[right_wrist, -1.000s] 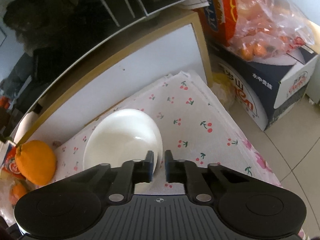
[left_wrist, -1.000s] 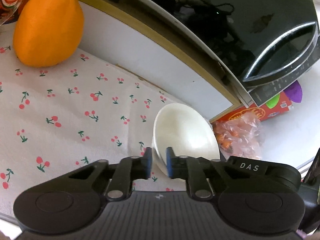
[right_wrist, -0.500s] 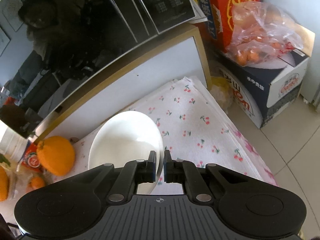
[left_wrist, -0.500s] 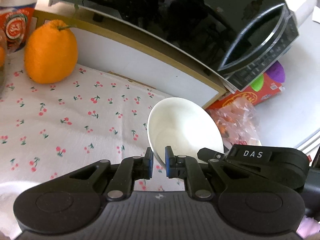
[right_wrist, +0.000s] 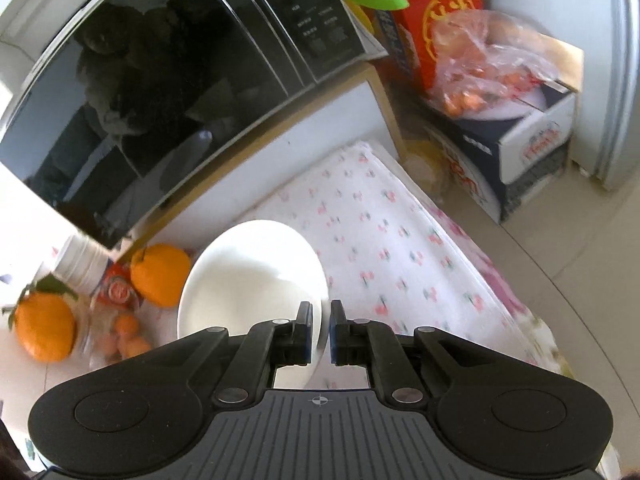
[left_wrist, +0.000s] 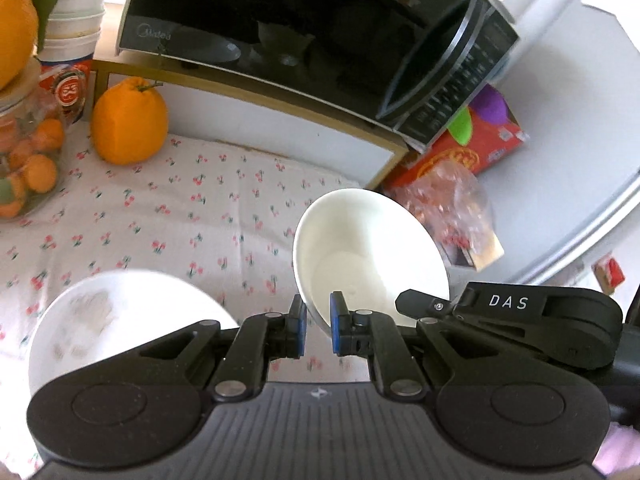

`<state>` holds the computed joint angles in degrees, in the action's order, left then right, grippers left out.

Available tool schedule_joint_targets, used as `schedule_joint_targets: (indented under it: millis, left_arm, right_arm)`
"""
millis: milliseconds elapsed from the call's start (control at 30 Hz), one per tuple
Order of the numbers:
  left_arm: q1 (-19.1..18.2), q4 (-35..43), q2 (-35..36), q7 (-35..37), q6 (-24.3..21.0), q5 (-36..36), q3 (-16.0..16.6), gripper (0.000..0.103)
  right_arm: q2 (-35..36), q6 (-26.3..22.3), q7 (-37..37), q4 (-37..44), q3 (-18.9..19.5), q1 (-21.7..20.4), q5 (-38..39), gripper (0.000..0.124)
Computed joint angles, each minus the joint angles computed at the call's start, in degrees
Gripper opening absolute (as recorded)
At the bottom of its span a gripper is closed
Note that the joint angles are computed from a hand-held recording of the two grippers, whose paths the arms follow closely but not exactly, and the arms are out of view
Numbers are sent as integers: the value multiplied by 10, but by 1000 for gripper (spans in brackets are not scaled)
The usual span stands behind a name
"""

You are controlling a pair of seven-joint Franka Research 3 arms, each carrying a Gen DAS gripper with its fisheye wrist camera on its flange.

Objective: Organize plates and bowls
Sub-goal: 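Carry the small white bowl with both tools into the nested bowls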

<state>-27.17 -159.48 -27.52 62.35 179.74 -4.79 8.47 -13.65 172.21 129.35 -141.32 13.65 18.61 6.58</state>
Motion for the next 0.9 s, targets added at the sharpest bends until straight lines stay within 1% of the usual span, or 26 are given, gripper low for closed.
schedule_joint_targets:
  millis: [67,133,267,400,467,567,667,733,800,900]
  left_arm:
    - [13,-16,-27,-7,-15,5,-20,11]
    - [14,-31,-52,-9,-26,8,-28,11]
    - [27,-52,-92,-22,-49,19,-61,11]
    - [18,-69,-118,-25,-59,26,-69,11]
    - [7,-82,-132,-24,-59,27,-66,12]
    - [-16,-95,-130,-18,-48,24,-50,12]
    - [-41,-98,-114,-6,-39,19,-25,12]
    - [-63,-99,-104,5,-38,9,-1,12]
    - [-74,-98,-100,14,-47,0,11,12]
    - [-71,-92,-87,20,-51,-8,1,12]
  right_arm:
    - [-31,4,-11,-29,-10,18,22,9]
    - [-61,5,-14,-56,-5,20,30,9]
    - [-110,5,-21,-101,-13,38,65,10]
    - [-149,8,-32,-140,-22,53,96,10]
    - [-166,7,-35,-159,-27,59,110,10]
    - [-180,17,-40,-184,-32,70,129,10]
    - [-180,24,-49,-202,-47,88,149,10]
    - [-178,11,-55,-206,-50,91,155,10]
    - [-176,-1,-56,-205,-42,83,153,10]
    - [-169,-16,-59,-199,-28,67,138,11]
